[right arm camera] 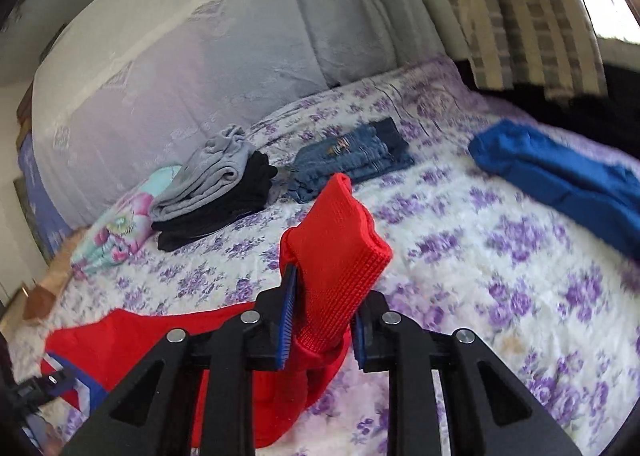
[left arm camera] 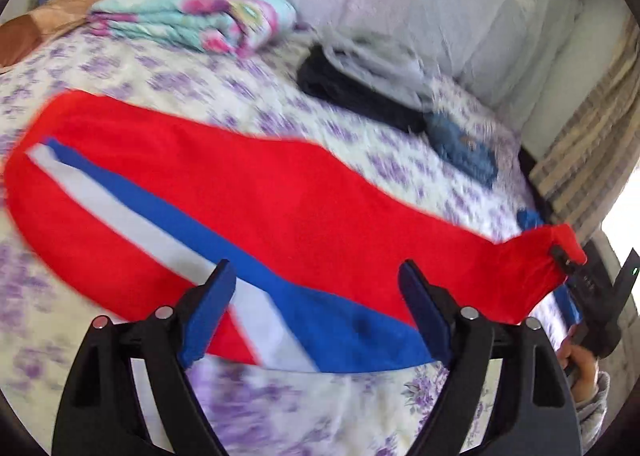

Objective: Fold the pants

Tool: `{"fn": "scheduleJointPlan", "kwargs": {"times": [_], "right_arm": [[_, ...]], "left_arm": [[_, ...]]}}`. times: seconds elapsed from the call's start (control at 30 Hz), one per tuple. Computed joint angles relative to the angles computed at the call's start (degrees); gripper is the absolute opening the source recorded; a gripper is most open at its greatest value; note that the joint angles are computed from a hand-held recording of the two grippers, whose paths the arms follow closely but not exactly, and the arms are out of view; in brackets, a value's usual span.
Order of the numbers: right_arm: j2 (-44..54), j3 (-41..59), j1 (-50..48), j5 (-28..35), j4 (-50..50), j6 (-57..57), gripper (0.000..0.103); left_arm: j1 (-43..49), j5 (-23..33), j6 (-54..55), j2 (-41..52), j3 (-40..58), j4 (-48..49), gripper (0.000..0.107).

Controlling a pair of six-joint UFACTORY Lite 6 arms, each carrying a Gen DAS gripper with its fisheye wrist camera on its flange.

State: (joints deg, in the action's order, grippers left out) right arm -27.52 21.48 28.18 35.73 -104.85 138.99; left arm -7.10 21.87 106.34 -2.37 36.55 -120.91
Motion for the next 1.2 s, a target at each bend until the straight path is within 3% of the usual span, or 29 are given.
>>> {"fn": "scheduleJointPlan", "kwargs": {"times": [0.1, 0.2, 0.33, 0.5, 0.67, 0.7, 0.8, 0.83, 0.93, 1.07, 1.2], "right_arm": [[13.65, 11.58, 12.77, 11.14, 7.47, -10.81, 0.024], [29.39, 25.49, 21.04, 16.10, 11.00, -20.25, 0.023], [46.99, 43.18, 26.74, 16.72, 15.15, -31.88, 0.019], [63.07, 60.53, 30.74, 18.71, 21.50, -46.24, 0.017], [68.89, 66.46, 34.03, 21.45, 23.78, -53.99, 0.018], [69.83, 67.35, 34.08, 20.51, 25.05, -56.81, 0.023], [71.14, 67.27, 36.73, 20.31, 23.96, -59.15, 0.053], [70.95, 66.80, 38.06, 21.03, 23.12, -59.08, 0.056], [65.54, 62.18, 39.61, 18.21, 21.82, -55.18, 0.057], [53.37, 52.99, 35.18, 13.21, 18.92, -36.82, 0.057], [55.50, 55.57, 28.69, 12.70, 22.93, -36.41, 0.057]], "left_arm": [[10.93, 0.42, -1.82, -8.56, -3.94, 5.47, 0.091], [23.01, 3.12, -5.97, -9.70, -4.17, 12.63, 0.091], [36.99, 10.34, -7.75, -4.41, -2.88, 15.83, 0.091], [44.82, 16.29, -7.83, 7.61, 1.45, 16.33, 0.091], [42.67, 16.31, 4.72, 9.51, -0.50, 7.23, 0.096], [42.22, 16.06, 4.88, 9.88, -0.04, 7.47, 0.096], [43.84, 18.79, 3.19, 11.55, 0.90, 10.05, 0.098], [44.23, 19.56, 3.02, 11.98, 1.11, 10.41, 0.098], [43.68, 19.24, 4.12, 12.20, 1.14, 9.46, 0.098], [43.72, 19.44, 4.49, 12.26, 1.00, 9.22, 0.098], [43.60, 19.15, 4.85, 12.12, 0.76, 8.95, 0.098]]}}
